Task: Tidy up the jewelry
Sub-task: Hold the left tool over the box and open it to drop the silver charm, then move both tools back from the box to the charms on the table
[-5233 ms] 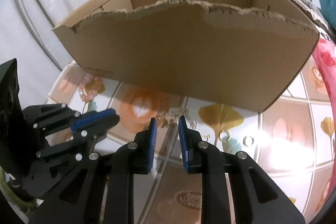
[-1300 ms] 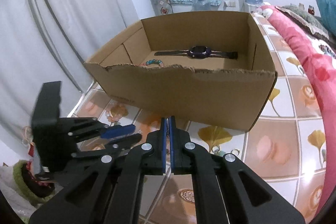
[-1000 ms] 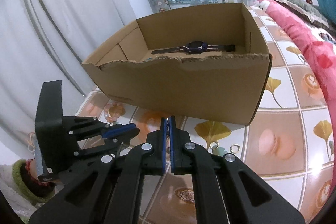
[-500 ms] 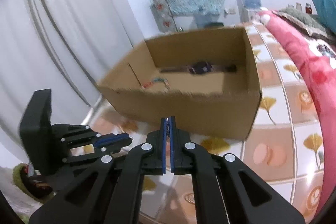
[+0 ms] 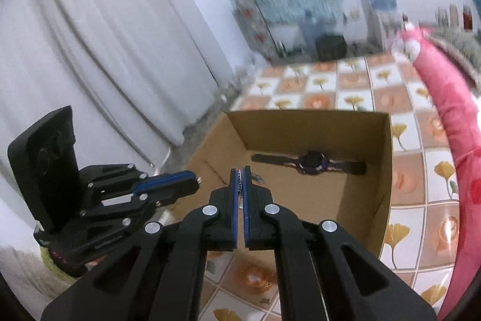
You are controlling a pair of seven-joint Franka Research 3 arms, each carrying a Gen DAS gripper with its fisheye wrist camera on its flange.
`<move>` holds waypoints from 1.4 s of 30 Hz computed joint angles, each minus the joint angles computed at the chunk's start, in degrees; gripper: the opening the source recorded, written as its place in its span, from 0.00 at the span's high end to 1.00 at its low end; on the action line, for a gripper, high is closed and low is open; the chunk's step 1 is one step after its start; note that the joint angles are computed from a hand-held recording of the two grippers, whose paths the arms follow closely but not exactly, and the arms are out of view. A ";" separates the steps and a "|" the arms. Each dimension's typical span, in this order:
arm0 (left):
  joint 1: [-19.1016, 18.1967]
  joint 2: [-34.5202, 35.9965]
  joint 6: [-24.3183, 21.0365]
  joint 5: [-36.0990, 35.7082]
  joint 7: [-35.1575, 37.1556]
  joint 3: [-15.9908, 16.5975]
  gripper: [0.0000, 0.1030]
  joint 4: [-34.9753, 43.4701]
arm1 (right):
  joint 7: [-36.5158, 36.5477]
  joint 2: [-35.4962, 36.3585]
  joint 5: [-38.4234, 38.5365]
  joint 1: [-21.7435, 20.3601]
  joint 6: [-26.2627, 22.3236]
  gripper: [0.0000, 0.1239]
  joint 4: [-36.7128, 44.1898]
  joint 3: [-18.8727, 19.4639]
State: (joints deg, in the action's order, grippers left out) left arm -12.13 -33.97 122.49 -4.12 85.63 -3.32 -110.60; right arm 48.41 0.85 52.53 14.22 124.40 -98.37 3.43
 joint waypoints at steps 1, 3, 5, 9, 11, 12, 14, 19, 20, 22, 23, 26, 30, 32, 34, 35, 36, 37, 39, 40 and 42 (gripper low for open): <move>-0.23 2.37 -1.46 -1.15 0.01 0.93 0.96 1.85 | 3.86 3.27 -2.62 0.00 -2.07 0.98 3.88 -0.03; -0.27 7.05 -5.03 -4.21 -0.33 2.44 0.96 5.56 | 7.82 7.56 -5.98 -0.22 -5.65 0.98 9.14 0.28; 0.70 10.62 -7.62 -6.21 -0.66 2.83 0.96 8.14 | 11.34 11.23 -9.48 -0.29 -7.23 0.97 13.58 0.74; 3.21 16.01 -11.76 -5.92 -0.72 1.09 0.96 12.29 | 16.37 16.69 -15.09 -0.28 -9.93 0.97 20.63 1.62; 4.23 17.61 -12.95 -5.97 -1.46 0.33 0.96 13.53 | 18.18 18.25 -17.22 -0.20 -10.20 0.97 22.54 1.83; 4.67 18.24 -13.28 -5.89 -1.60 0.05 0.96 14.11 | 18.48 19.05 -17.11 -0.56 -10.61 0.97 23.46 2.12; 5.29 18.80 -13.51 -5.74 -1.98 -0.53 0.96 14.33 | 18.76 19.77 -17.04 -1.09 -10.82 0.97 24.10 2.52; 6.19 19.31 -13.89 -6.16 -2.92 -1.08 0.96 14.19 | 18.90 19.85 -16.78 -1.89 -10.55 0.96 23.75 2.96; 6.30 19.41 -13.95 -6.23 -3.02 -1.09 0.96 14.33 | 18.84 19.43 -16.68 -2.03 -10.39 0.96 23.26 2.97; 6.48 18.80 -13.50 -6.15 -3.31 -1.18 0.96 13.85 | 18.30 18.26 -16.23 -2.30 -9.65 0.96 21.76 2.97; 6.53 18.20 -12.85 -6.05 -3.44 -1.22 0.95 13.35 | 17.91 17.54 -15.97 -2.39 -9.15 0.96 20.91 2.94; 6.38 16.01 -10.78 -6.13 -3.63 -1.13 0.90 11.88 | 15.88 14.15 -13.73 -3.02 -7.47 0.96 16.92 2.87; 5.63 10.32 -6.33 -5.07 -3.49 -1.06 0.79 7.94 | 12.70 8.45 -9.30 -3.76 -5.09 0.89 10.63 2.18; 4.97 7.36 -5.06 -4.68 -3.65 -0.77 0.72 6.20 | 10.18 4.30 -6.18 -4.04 -3.83 0.85 6.13 1.55; 4.12 2.76 -3.07 -4.46 -3.86 -0.45 0.63 3.07 | 8.05 0.04 -3.03 -3.97 -2.84 0.81 1.48 0.55; 3.79 0.85 -2.57 -3.96 -4.15 -0.44 0.60 1.92 | 7.15 -2.32 -1.20 -3.90 -2.40 0.79 -1.13 -0.10; 3.57 -1.12 -1.95 -3.42 -4.80 -0.53 0.53 0.64 | 6.25 -4.54 0.57 -3.74 -2.08 0.78 -3.63 -0.80; 3.10 -3.98 -1.30 -2.93 -5.10 -0.57 0.46 -1.20 | 5.40 -7.21 2.18 -3.58 -1.66 0.77 -6.61 -1.57; 1.93 -8.65 -0.40 -2.40 -5.84 -0.40 0.37 -4.36 | 4.59 -11.79 4.15 -3.03 -0.67 0.77 -11.83 -2.98; 1.51 -10.44 -0.20 -2.02 -6.49 -0.40 0.32 -5.59 | 4.30 -14.07 5.06 -2.74 -0.36 0.76 -14.50 -3.70; 0.43 -15.45 -0.16 -1.46 -7.88 -0.51 0.27 -9.20 | 4.41 -17.77 6.08 -2.18 0.07 0.76 -18.96 -4.91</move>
